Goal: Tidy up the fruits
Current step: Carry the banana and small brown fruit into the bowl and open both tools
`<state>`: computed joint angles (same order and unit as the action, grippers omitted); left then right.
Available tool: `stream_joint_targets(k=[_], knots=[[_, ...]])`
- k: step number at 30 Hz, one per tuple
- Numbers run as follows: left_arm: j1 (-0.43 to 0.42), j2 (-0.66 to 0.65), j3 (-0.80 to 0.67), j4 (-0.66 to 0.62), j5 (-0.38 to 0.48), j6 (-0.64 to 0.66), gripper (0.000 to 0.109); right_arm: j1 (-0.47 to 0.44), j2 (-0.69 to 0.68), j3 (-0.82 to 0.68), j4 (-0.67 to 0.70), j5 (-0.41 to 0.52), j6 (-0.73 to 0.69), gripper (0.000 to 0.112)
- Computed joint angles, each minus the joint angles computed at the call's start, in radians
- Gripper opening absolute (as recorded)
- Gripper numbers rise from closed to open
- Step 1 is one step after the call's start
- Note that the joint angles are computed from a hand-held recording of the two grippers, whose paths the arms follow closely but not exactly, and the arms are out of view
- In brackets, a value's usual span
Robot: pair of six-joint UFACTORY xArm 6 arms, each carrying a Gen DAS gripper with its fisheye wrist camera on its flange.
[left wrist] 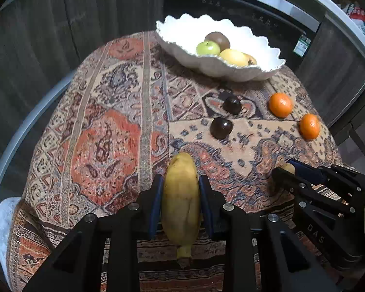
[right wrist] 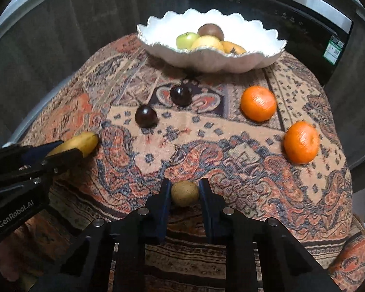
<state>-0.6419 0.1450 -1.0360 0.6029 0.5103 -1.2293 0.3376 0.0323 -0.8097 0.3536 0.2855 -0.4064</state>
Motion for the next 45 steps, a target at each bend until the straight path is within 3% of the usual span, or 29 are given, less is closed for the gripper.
stream_joint_targets(k=[9, 21, 32, 45], knots=[[-0.008, 0.005, -0.057, 0.015, 0.035, 0.019, 0.029, -0.017, -0.027, -0.009, 0.079, -0.014, -0.054, 0.025], [0.001, 0.034, -0.166, -0.011, 0.095, 0.078, 0.029, -0.051, -0.013, -0.082, 0.046, 0.021, -0.008, 0.024], [0.035, 0.097, -0.323, -0.001, 0.127, 0.148, 0.029, -0.071, 0.036, -0.221, 0.053, 0.045, -0.002, 0.024], [0.084, 0.266, -0.586, -0.079, 0.153, 0.308, 0.029, -0.101, 0.174, -0.449, 0.021, 0.076, 0.025, 0.024]])
